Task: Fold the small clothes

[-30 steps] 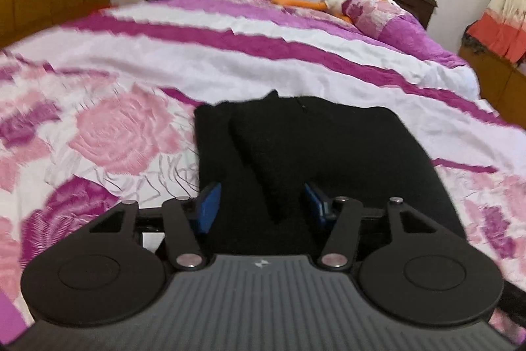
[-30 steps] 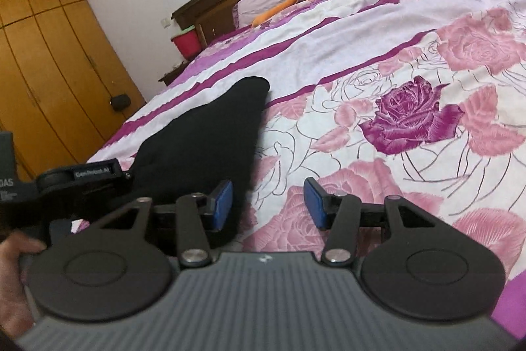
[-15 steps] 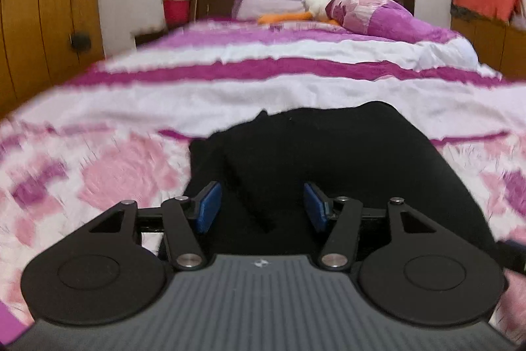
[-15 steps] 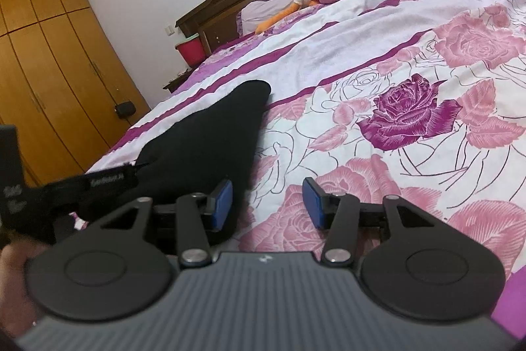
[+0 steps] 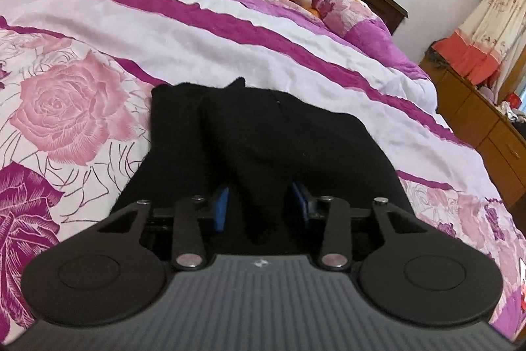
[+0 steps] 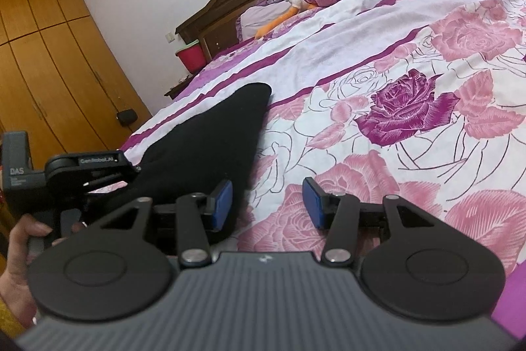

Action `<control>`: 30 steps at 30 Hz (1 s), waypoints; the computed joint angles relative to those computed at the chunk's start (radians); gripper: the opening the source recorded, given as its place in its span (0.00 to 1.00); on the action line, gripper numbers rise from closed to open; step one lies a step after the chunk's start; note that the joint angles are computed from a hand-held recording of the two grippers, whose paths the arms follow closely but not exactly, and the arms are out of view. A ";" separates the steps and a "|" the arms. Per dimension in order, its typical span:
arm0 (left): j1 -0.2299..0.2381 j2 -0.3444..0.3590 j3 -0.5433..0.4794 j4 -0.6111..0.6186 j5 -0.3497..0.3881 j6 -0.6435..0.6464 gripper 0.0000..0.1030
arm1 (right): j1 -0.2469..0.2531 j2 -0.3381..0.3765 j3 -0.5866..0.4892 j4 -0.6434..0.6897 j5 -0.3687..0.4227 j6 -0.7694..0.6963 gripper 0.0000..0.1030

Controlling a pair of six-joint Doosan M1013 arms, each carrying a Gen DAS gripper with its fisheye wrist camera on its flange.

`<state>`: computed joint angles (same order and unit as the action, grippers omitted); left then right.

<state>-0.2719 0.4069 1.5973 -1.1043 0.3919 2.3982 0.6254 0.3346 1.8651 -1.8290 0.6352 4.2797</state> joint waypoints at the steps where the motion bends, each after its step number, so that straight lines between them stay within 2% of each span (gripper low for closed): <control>1: -0.008 -0.007 0.009 0.000 -0.029 0.023 0.42 | 0.001 0.000 0.000 0.000 0.001 0.000 0.48; 3: -0.032 -0.021 0.034 -0.034 -0.104 0.143 0.38 | 0.001 -0.001 0.001 -0.001 0.002 0.002 0.48; 5: -0.038 -0.021 0.040 -0.085 -0.115 0.223 0.36 | 0.003 0.000 0.002 -0.004 0.007 0.009 0.48; 8: -0.002 0.010 0.005 -0.121 -0.009 0.104 0.32 | 0.005 0.001 0.002 -0.003 0.011 0.009 0.48; 9: 0.009 0.016 -0.005 -0.129 0.021 0.067 0.19 | 0.005 0.000 0.003 -0.007 0.012 0.014 0.48; 11: 0.025 0.015 -0.021 -0.126 0.071 0.056 0.12 | 0.005 -0.001 0.006 -0.015 0.012 0.027 0.48; 14: 0.058 -0.006 -0.027 -0.280 0.138 0.194 0.10 | 0.005 -0.003 0.006 -0.011 0.011 0.023 0.48; 16: 0.067 -0.025 -0.022 -0.337 0.139 0.276 0.10 | 0.006 -0.003 0.003 -0.004 0.012 0.013 0.48; 19: 0.067 -0.035 -0.031 -0.249 0.105 0.270 0.10 | 0.008 -0.002 -0.005 0.015 0.008 -0.019 0.50; 23: 0.056 -0.015 -0.045 0.030 0.052 0.051 0.10 | 0.004 -0.001 -0.019 -0.001 -0.015 -0.047 0.50; 26: 0.055 -0.005 -0.043 0.211 0.040 -0.130 0.10 | 0.002 -0.001 -0.032 -0.028 -0.019 -0.046 0.50; 30: 0.065 0.000 -0.036 0.187 0.036 -0.103 0.11 | -0.010 0.007 -0.060 -0.048 -0.028 -0.048 0.50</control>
